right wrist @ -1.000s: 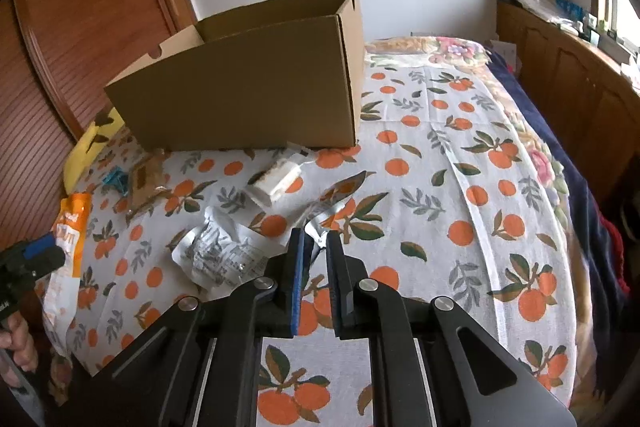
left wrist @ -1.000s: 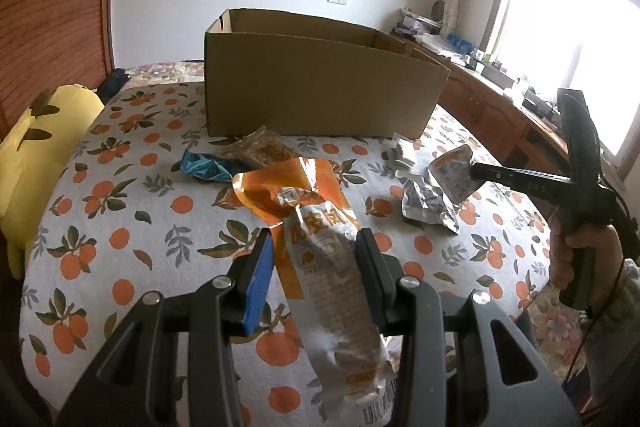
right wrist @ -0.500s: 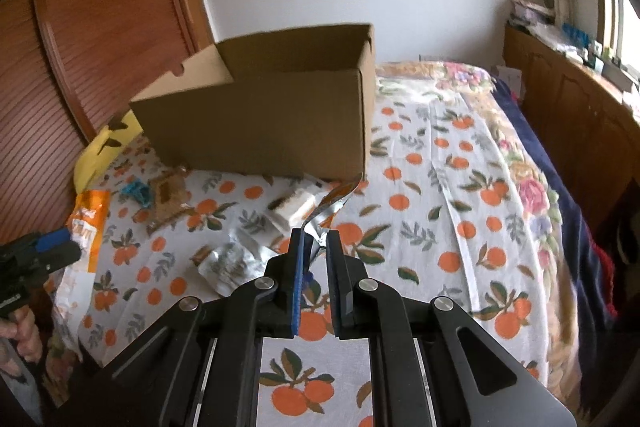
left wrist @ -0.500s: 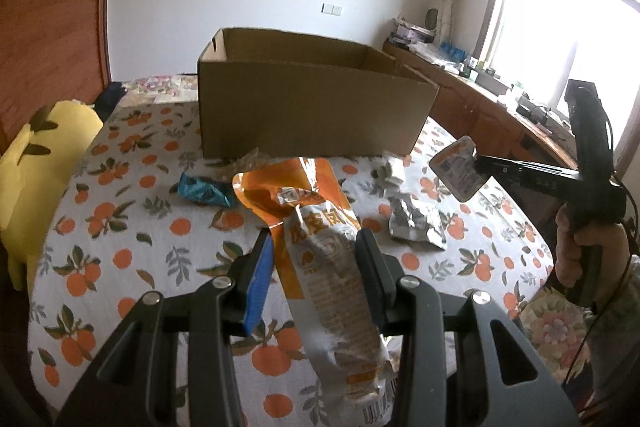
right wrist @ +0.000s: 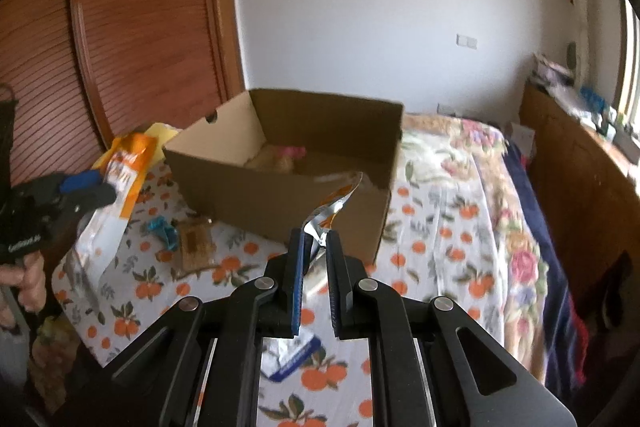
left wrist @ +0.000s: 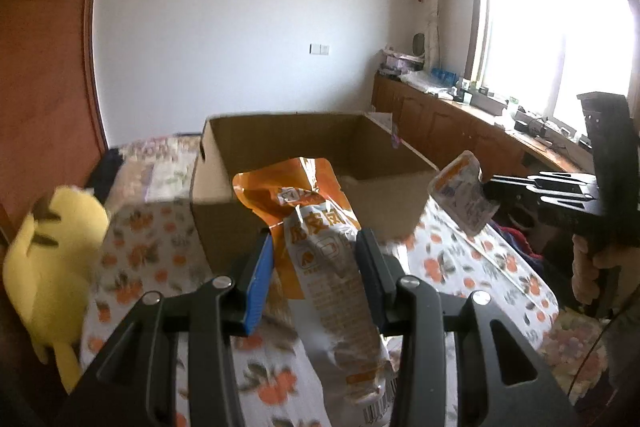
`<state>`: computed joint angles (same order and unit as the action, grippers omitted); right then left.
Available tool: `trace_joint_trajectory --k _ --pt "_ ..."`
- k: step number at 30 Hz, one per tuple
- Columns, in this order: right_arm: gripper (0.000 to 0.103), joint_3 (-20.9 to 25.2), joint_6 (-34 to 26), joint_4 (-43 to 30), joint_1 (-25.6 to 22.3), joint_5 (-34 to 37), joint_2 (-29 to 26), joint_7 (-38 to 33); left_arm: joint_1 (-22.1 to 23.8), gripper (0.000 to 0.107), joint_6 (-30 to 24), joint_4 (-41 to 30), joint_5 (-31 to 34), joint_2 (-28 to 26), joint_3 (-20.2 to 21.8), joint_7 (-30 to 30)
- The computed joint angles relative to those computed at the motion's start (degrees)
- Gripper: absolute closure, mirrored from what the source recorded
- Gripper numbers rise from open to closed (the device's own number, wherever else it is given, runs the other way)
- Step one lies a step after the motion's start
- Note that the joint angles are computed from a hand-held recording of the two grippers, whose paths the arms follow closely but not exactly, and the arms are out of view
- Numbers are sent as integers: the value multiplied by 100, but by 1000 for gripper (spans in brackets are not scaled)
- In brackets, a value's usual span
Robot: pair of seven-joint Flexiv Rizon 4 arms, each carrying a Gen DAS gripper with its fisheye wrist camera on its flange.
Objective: Organize snacks
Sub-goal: 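Carry both held packets up and over the cardboard box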
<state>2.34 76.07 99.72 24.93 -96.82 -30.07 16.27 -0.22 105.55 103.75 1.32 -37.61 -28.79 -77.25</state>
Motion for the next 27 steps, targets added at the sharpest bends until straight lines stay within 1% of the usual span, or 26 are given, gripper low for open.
trace_joint_trajectory --k 2,7,11,18,21,23,25,27 --pt "95 -29 4 -171 35 191 -80 -333 -95 67 -138 -267 -54 -71 71 82" --pt "95 -203 135 -547 129 557 -287 -877 -405 67 -459 -958 -304 -286 305 383" --pt "95 -396 289 -852 233 823 -477 -1179 -602 67 -695 -1501 -545 -510 424 645" --pt "95 -780 532 -1394 462 1538 -922 -1777 -1041 67 -1106 -2549 -1016 -1023 791 1015" --pt "95 -957 680 -1581 547 1821 -1099 -1909 -1282 67 -1266 -2988 -1212 -1227 1134 1044" --pt "95 -1010 731 -1754 569 2139 -1265 -2133 -1369 67 -1421 -3289 -1332 -1380 1275 1059" --pt "95 -1071 771 -1888 598 2413 -1411 -2329 -1520 67 -1618 -3689 -1440 -1569 1531 1018" --pt "95 -1123 800 -1993 636 2675 -1533 -2520 -1615 67 -1744 -3957 -1513 -1708 1699 955"
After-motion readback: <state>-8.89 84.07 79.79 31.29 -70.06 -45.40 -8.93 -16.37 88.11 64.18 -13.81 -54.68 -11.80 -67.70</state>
